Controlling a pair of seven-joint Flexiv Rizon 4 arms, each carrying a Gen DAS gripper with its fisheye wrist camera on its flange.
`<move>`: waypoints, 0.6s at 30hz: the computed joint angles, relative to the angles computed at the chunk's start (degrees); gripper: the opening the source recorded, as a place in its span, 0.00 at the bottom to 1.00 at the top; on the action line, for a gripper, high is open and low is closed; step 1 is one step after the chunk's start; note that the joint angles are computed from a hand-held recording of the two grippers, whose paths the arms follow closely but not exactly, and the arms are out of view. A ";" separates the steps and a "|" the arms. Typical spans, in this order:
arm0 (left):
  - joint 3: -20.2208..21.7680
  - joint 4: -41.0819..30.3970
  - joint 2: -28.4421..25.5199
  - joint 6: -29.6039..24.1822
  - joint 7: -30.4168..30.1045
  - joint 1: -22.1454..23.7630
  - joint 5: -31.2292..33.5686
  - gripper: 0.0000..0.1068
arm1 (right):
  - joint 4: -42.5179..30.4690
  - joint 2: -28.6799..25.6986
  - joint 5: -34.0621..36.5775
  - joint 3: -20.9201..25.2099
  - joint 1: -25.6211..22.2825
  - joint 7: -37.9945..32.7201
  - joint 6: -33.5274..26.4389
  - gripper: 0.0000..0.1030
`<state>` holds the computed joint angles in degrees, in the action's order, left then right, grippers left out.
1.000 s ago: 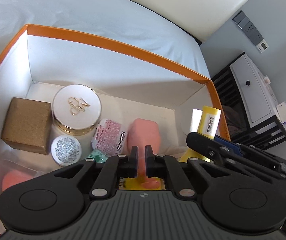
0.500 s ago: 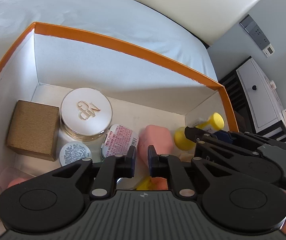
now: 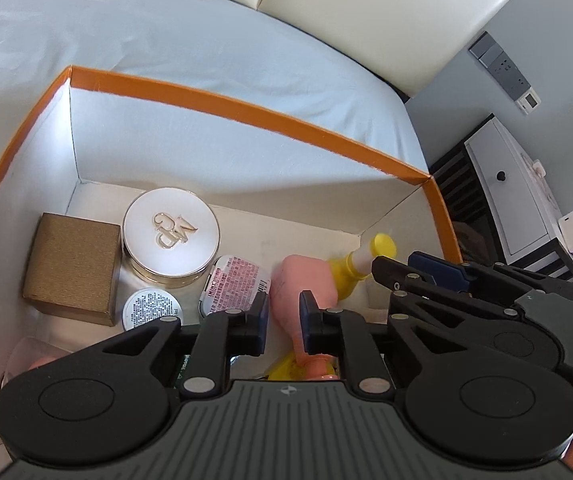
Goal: Organize rigid objects
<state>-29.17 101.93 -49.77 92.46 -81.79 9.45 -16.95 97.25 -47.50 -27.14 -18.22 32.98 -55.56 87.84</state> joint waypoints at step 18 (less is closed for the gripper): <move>9.39 14.98 8.24 28.99 -8.41 -5.30 14.00 0.16 | 22.23 7.32 22.69 -19.80 22.74 -4.95 26.29 0.53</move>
